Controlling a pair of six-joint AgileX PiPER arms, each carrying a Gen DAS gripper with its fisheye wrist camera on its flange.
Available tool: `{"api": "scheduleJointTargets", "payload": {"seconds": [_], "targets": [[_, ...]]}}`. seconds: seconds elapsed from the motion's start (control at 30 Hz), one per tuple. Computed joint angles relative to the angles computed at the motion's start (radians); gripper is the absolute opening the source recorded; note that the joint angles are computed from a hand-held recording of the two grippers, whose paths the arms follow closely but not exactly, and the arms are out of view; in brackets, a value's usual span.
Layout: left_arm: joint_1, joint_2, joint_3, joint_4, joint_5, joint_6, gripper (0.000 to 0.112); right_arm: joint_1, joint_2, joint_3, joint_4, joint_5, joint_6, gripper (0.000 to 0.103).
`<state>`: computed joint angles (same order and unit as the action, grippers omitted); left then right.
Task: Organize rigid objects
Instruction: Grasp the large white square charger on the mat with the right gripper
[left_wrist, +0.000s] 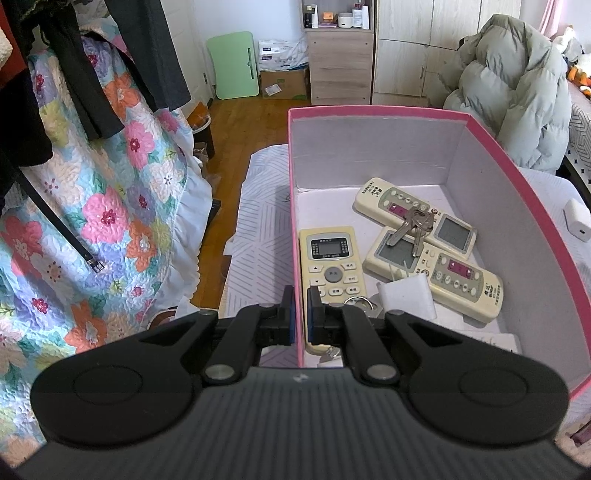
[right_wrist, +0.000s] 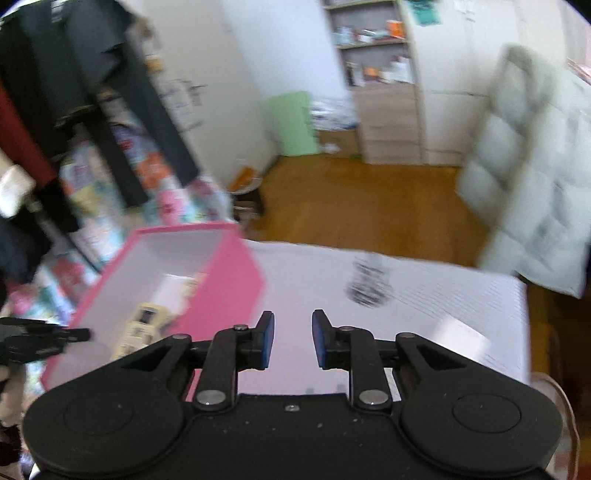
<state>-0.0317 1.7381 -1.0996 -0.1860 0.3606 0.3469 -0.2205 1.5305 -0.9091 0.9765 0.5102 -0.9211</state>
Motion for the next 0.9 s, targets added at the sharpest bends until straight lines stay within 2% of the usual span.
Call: {"api": "scheduleJointTargets", "payload": {"seconds": [0.1, 0.17, 0.23, 0.5, 0.57, 0.63, 0.8, 0.9], "targets": [[0.007, 0.005, -0.010, -0.024, 0.013, 0.018, 0.005, -0.059, 0.009, 0.042, -0.021, -0.026, 0.015, 0.034], [0.008, 0.006, -0.011, -0.026, 0.015, 0.020, 0.005, -0.061, 0.020, 0.070, -0.058, -0.084, 0.034, 0.045], [0.009, 0.006, -0.012, -0.024, 0.016, 0.016, 0.005, -0.056, 0.051, 0.090, -0.052, -0.131, 0.027, 0.046], [0.002, 0.002, -0.001, 0.001, 0.002, -0.006, 0.005, -0.063, 0.196, 0.100, 0.171, -0.287, -0.171, 0.059], [0.002, 0.002, -0.001, 0.000, 0.002, -0.004, 0.005, -0.080, 0.224, 0.094, 0.279, -0.287, -0.276, 0.064], [0.003, 0.001, -0.001, -0.008, 0.005, 0.000, 0.005, -0.098, 0.251, 0.074, 0.303, -0.273, -0.289, 0.066], [0.001, 0.001, -0.003, -0.007, 0.008, -0.003, 0.005, -0.101, 0.335, -0.005, 0.237, -0.266, -0.186, 0.068], [0.000, 0.001, -0.003, 0.000, 0.008, -0.009, 0.005, -0.075, 0.362, -0.035, 0.233, -0.295, -0.181, 0.074]]}}
